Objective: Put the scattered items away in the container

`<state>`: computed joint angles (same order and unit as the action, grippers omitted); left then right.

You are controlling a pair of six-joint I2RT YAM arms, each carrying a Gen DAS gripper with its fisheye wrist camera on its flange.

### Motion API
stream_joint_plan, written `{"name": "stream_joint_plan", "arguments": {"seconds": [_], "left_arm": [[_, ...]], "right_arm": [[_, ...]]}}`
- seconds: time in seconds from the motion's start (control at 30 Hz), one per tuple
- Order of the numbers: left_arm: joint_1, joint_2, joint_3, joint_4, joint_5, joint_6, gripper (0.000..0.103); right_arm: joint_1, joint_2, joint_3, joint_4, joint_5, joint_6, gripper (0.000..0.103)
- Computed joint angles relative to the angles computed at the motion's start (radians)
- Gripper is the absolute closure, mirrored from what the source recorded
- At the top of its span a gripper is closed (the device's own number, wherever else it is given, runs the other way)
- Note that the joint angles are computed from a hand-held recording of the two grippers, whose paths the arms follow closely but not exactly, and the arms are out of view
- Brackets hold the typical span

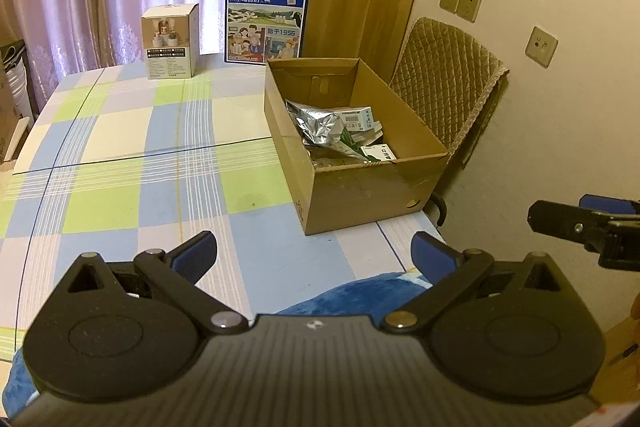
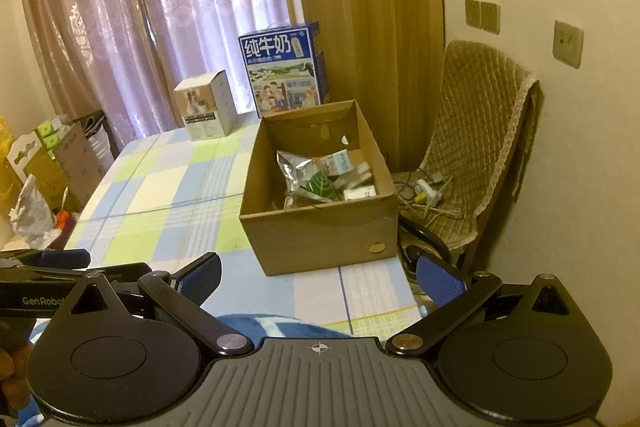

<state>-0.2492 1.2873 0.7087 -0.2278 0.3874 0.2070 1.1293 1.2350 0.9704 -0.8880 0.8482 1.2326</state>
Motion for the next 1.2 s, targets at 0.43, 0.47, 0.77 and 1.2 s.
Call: {"name": "stream_joint_plan", "arguments": {"seconds": [0.43, 0.47, 0.77, 1.2], "left_arm": [[-0.020, 0.019, -0.001, 0.019, -0.023, -0.010, 0.001], [-0.020, 0.019, -0.001, 0.020, -0.024, -0.011, 0.001], [-0.024, 0.026, -0.002, 0.027, -0.029, -0.012, 0.001], [-0.042, 0.038, -0.001, 0.041, -0.043, -0.021, 0.001]], "right_arm": [[-0.023, -0.015, -0.022, 0.010, -0.020, -0.003, 0.002], [-0.025, -0.018, -0.026, 0.013, -0.022, -0.005, 0.002], [-0.034, -0.015, -0.037, 0.032, -0.037, -0.012, 0.002], [-0.040, -0.015, -0.043, 0.034, -0.043, -0.011, 0.002]]}}
